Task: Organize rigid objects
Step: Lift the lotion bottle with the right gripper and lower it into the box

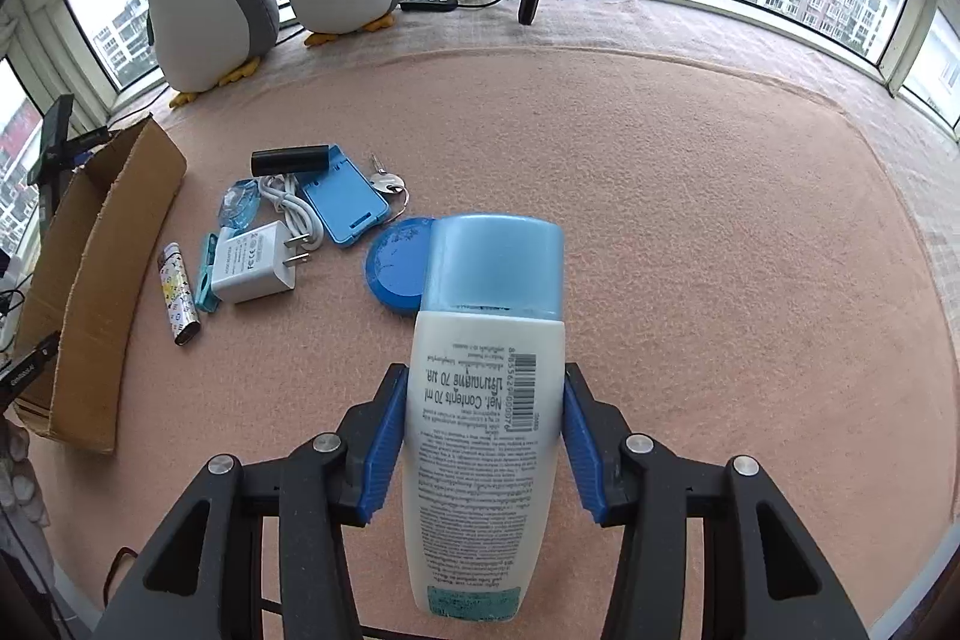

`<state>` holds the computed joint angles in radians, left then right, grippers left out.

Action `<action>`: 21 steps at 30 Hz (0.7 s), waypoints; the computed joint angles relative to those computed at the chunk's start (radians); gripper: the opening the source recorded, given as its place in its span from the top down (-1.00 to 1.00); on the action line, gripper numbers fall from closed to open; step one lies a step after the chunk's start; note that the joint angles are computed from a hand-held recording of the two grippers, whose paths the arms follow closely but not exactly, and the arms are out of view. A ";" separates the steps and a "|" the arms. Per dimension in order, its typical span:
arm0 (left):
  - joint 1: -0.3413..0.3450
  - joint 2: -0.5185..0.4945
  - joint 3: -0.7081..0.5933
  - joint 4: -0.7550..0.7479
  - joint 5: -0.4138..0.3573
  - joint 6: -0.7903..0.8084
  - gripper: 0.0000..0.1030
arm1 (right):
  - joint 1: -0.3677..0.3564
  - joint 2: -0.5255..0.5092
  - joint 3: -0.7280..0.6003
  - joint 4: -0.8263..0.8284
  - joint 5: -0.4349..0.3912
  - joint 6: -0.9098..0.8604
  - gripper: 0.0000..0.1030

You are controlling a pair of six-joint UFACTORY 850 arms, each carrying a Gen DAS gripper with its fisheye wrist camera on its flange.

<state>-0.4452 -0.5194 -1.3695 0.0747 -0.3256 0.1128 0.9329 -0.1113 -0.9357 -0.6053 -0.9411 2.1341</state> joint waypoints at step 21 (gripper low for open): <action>-0.006 -0.001 0.001 0.055 0.014 -0.044 0.40 | -0.091 -0.231 -0.413 -0.221 0.168 -0.222 0.13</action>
